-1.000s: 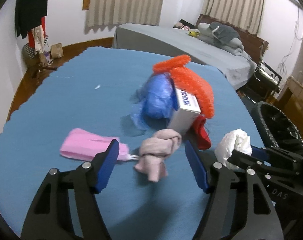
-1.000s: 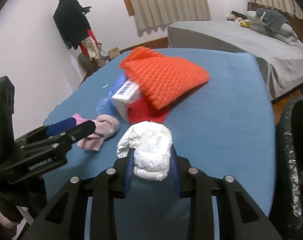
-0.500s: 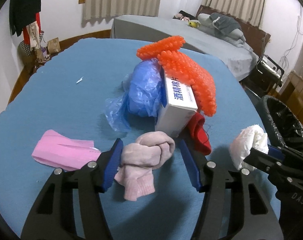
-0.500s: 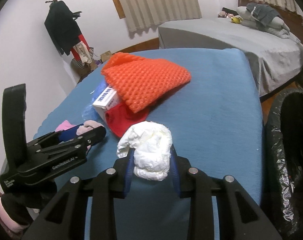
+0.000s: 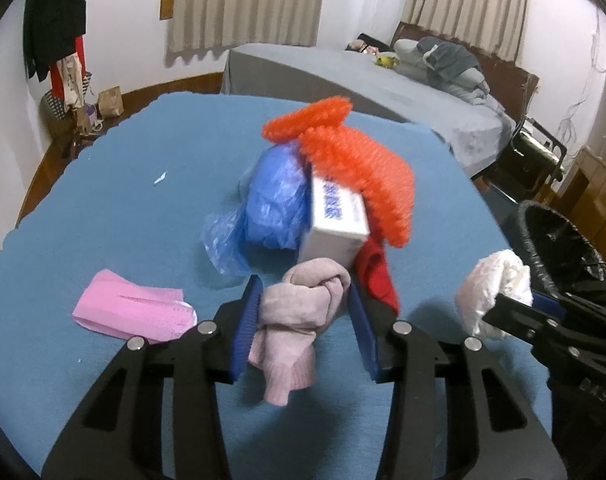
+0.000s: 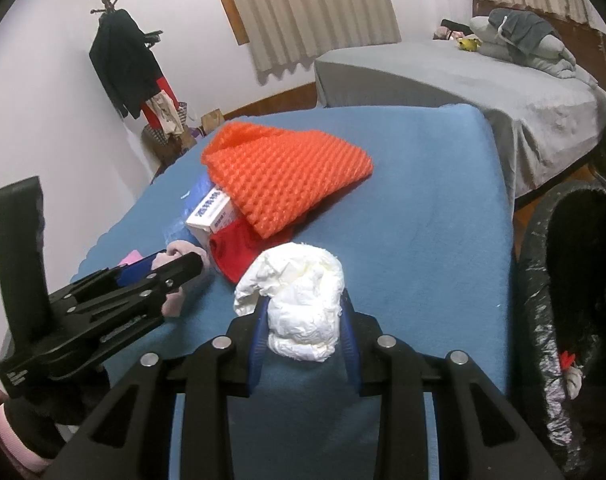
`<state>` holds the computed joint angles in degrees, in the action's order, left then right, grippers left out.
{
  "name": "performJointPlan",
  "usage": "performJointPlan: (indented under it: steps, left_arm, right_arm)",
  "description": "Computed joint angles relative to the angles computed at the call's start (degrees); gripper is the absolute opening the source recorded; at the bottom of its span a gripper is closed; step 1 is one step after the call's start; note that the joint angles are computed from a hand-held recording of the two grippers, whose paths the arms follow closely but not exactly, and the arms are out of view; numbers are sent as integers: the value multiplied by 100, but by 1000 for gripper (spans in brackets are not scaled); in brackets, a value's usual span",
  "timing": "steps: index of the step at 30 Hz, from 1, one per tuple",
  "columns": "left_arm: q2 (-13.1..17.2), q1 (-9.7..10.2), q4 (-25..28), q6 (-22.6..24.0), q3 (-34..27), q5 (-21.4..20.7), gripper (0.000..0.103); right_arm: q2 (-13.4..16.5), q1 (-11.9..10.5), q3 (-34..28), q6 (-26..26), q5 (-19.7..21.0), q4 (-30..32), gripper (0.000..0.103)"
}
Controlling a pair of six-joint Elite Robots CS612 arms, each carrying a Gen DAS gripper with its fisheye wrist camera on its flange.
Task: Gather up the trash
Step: 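Grasp the pink cloth with the left tool while the right tool grasps a white tissue, then carry the pink cloth and white tissue to the bin and release both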
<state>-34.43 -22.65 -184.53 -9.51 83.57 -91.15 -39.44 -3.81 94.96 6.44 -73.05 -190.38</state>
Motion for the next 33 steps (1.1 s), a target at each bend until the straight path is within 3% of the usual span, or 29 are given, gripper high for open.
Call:
performJointPlan:
  steps: [14,33]
  left_arm:
    - [-304,-152,-612,155,242,-277,43]
    - [-100,-691,-634,553,-264,-1298,43]
  right_arm:
    - [-279,-163,278,101,-76,-517,32]
    - [-683,-790,1038,585,-1075,-1297,33]
